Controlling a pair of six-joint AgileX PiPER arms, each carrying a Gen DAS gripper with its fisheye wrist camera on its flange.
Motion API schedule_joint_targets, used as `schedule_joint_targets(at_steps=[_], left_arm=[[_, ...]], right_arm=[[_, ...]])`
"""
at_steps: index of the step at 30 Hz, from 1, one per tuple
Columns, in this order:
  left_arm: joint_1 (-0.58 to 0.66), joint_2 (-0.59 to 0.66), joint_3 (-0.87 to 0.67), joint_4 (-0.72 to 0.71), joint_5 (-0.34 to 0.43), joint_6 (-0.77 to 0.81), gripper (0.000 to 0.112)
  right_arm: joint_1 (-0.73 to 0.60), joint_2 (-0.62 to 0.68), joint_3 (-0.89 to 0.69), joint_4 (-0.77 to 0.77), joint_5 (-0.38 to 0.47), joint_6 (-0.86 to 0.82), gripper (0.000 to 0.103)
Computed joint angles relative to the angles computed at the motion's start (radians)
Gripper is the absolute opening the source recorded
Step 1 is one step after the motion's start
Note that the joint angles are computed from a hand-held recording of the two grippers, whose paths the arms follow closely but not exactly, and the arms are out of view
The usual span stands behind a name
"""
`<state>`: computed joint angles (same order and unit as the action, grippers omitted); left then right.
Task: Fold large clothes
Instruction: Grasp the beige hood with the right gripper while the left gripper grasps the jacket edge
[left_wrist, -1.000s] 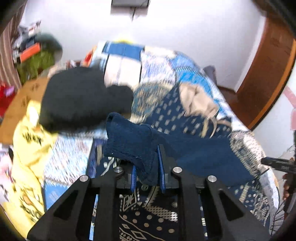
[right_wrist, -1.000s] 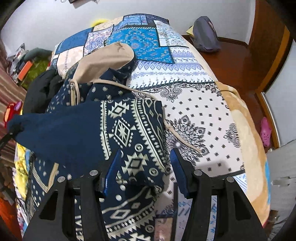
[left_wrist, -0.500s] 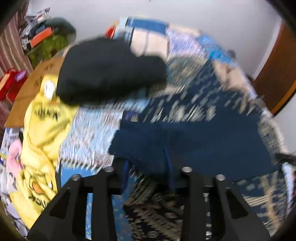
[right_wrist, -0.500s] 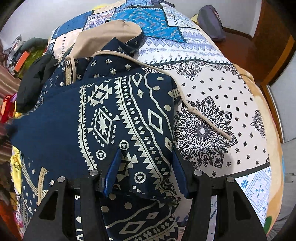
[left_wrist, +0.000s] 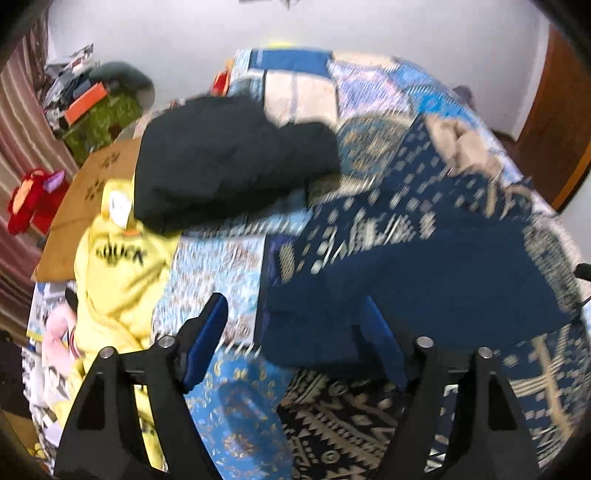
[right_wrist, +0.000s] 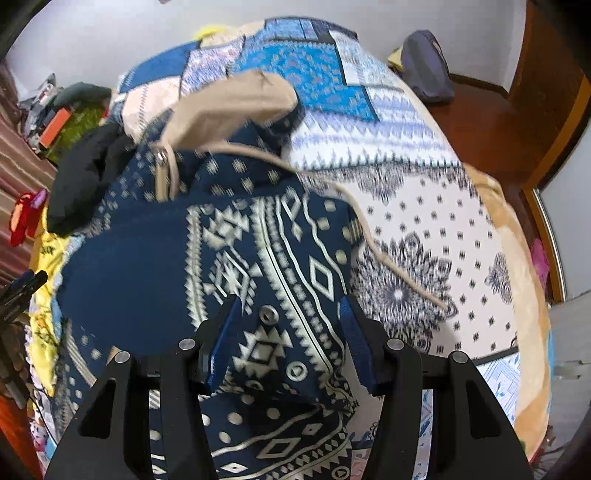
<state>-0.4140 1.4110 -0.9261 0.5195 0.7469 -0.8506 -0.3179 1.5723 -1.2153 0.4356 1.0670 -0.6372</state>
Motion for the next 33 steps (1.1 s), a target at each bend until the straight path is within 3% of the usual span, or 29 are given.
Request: schedule_joint_targets(at_steps=[8, 15, 25, 30, 33], left_arm=[[-0.024, 0.087, -0.270, -0.040, 0.014, 0.130, 0.082], [0.049, 0.309, -0.591, -0.267, 0.006, 0.371, 0.083], [0.116, 0.709, -1.028, -0.549, 0.135, 0.571, 0.083], [0.125, 0.896, -1.233, -0.584, 0.221, 0.593, 0.083], [0.145, 1.014, -1.374, -0.632, 0.287, 0.589, 0.082]], right_arm=[[0.042, 0.006, -0.140, 0.051, -0.002, 0.005, 0.051], [0.107, 0.113, -0.312, 0.059, -0.037, 0.075, 0.051], [0.167, 0.465, -0.640, 0.074, 0.060, 0.251, 0.051], [0.186, 0.630, -0.783, 0.030, 0.046, 0.360, 0.051], [0.174, 0.767, -0.955, 0.029, 0.144, 0.436, 0.051]])
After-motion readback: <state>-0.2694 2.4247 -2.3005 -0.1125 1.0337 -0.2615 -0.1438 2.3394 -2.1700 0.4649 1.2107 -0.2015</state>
